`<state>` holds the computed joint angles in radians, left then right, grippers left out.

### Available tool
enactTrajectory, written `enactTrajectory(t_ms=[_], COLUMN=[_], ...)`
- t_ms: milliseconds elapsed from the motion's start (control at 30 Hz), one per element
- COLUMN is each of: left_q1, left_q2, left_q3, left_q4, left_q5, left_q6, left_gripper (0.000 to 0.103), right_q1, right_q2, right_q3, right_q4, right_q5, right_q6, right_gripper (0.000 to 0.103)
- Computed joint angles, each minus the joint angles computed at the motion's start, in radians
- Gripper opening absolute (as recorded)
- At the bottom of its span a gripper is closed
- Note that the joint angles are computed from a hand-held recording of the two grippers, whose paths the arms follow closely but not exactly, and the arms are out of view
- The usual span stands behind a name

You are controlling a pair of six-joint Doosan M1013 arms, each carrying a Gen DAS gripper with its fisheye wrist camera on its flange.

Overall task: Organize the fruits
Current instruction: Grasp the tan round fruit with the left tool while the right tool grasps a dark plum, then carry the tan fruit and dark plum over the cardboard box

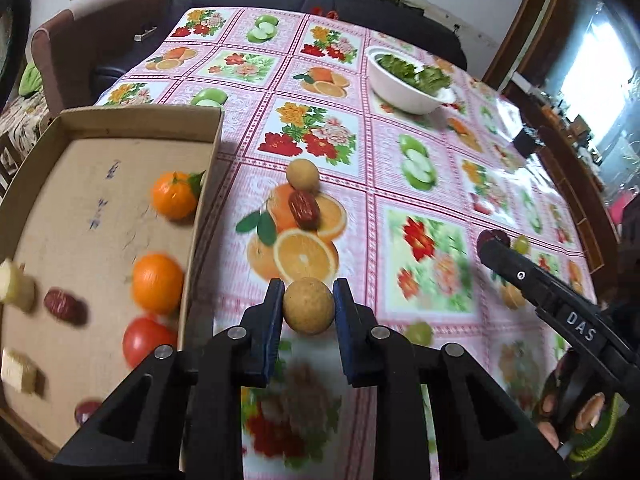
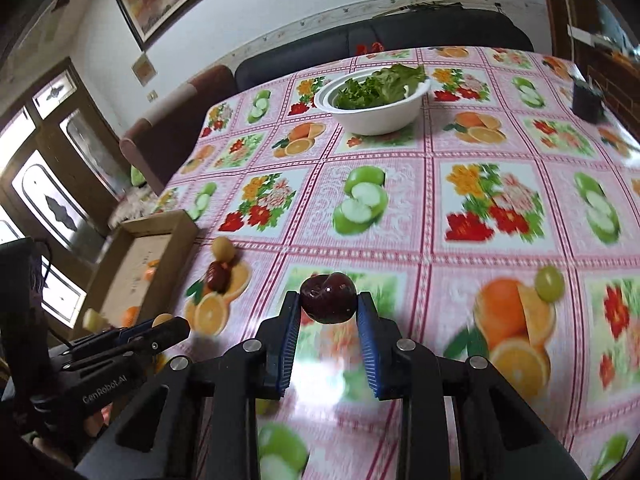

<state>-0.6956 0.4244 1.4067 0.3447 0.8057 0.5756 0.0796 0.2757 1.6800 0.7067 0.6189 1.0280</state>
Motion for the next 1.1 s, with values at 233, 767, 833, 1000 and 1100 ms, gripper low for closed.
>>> enactTrajectory(t_ms=[233,767,833,1000,1100], left_q1=[-0.021,-0.054,-0.058,-0.06,-0.062], left_q2=[-0.068,-0.137,-0.141,-0.149,-0.154], left_q3=[0.077,0.144,0.15,0.16,0.167], left_q4=[0.039,0.232,0.254,0.292,0.31], left_q5=[-0.048,0.055,0.072,0.099,0.111], left_q6=[-0.068,-0.258,-0.275,-0.307,-0.324], left_gripper=[0.022,0.022,0.022,0.022,0.022], right_q1=[-0.017,0.033,0.042,0.062,0.072], right_q2=[-0.06,-0.116,-0.118,-0.121,-0.121], right_q3=[0.065,0.106,0.107,0.108,0.105], right_q4=[0.071,0.081,0.075,0.061,0.051], right_q5=[0.012,0.037,0.039,0.042,0.046], right_q6=[-0.056,-0.115,-0.116,-0.117,-0.115], right_gripper=[0.029,0.029,0.029,0.029,0.029])
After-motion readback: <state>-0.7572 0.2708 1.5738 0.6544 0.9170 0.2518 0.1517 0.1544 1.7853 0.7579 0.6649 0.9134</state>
